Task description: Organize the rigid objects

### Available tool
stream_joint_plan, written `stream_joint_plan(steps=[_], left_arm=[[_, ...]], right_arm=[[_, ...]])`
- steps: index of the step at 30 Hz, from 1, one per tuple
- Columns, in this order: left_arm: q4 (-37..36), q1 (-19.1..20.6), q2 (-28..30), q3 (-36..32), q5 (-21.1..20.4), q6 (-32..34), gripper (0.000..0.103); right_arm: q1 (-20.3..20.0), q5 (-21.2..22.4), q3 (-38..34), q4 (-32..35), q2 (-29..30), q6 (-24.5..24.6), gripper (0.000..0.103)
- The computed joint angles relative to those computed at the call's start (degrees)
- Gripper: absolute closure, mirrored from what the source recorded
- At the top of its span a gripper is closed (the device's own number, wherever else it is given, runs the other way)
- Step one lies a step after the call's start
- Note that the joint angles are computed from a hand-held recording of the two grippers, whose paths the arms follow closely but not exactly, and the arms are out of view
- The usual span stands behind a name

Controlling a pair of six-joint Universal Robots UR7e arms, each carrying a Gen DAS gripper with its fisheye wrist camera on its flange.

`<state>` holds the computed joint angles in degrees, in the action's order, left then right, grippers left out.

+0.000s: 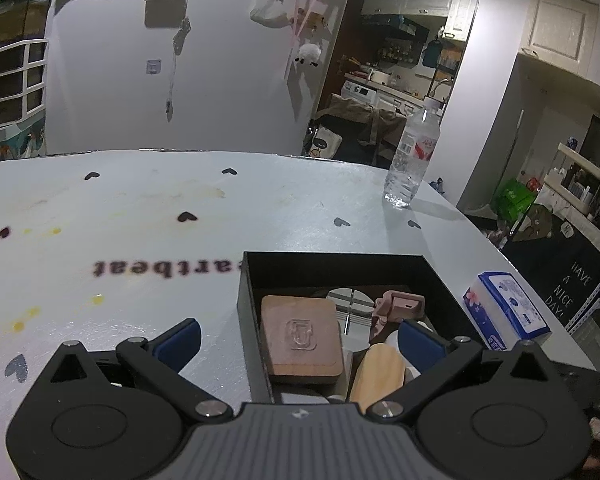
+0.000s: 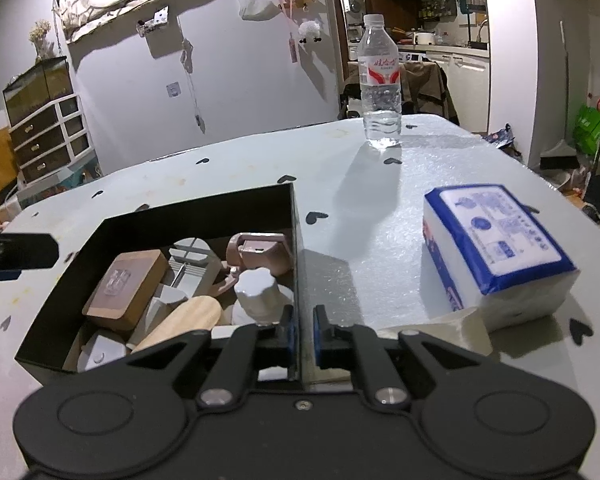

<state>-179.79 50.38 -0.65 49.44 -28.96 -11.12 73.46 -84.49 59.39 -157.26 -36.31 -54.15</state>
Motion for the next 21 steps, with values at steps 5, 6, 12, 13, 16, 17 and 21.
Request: stream_joint_plan(steps=[5, 6, 12, 13, 16, 17, 21], left_arm=[[-3.9, -0.7, -1.1, 3.6, 0.8, 0.4, 0.0], [-4.9, -0.9, -1.3, 4.3, 0.9, 0.7, 0.0], [-9.8, -2.5, -1.1, 6.6, 4.1, 3.4, 0.0], [-10.5, -2.7, -1.1, 7.1, 4.6, 3.8, 0.0], [-12.6, -3.6, -1.0, 8.8, 6.1, 4.9, 0.0], [-13.5, -3.9, -0.9, 9.2, 6.6, 5.5, 0.0], [-17.7, -4.9, -0.9, 11.6, 7.1, 7.1, 0.0]], right_arm=[[0.0, 3.7, 4.6, -3.5, -3.0, -1.6, 0.083], [-0.1, 4.6, 5.5, -4.2, -3.6, -1.8, 0.079], [-1.0, 8.1, 11.6, -10.2, -7.2, -1.6, 0.045], [-1.2, 8.3, 12.8, -11.6, -7.7, -1.5, 0.04], [-1.8, 8.9, 15.4, -13.9, -9.2, -1.9, 0.033], [-2.2, 9.3, 16.4, -14.8, -9.8, -2.3, 0.03], [-3.1, 10.7, 19.7, -17.8, -11.6, -3.1, 0.021]])
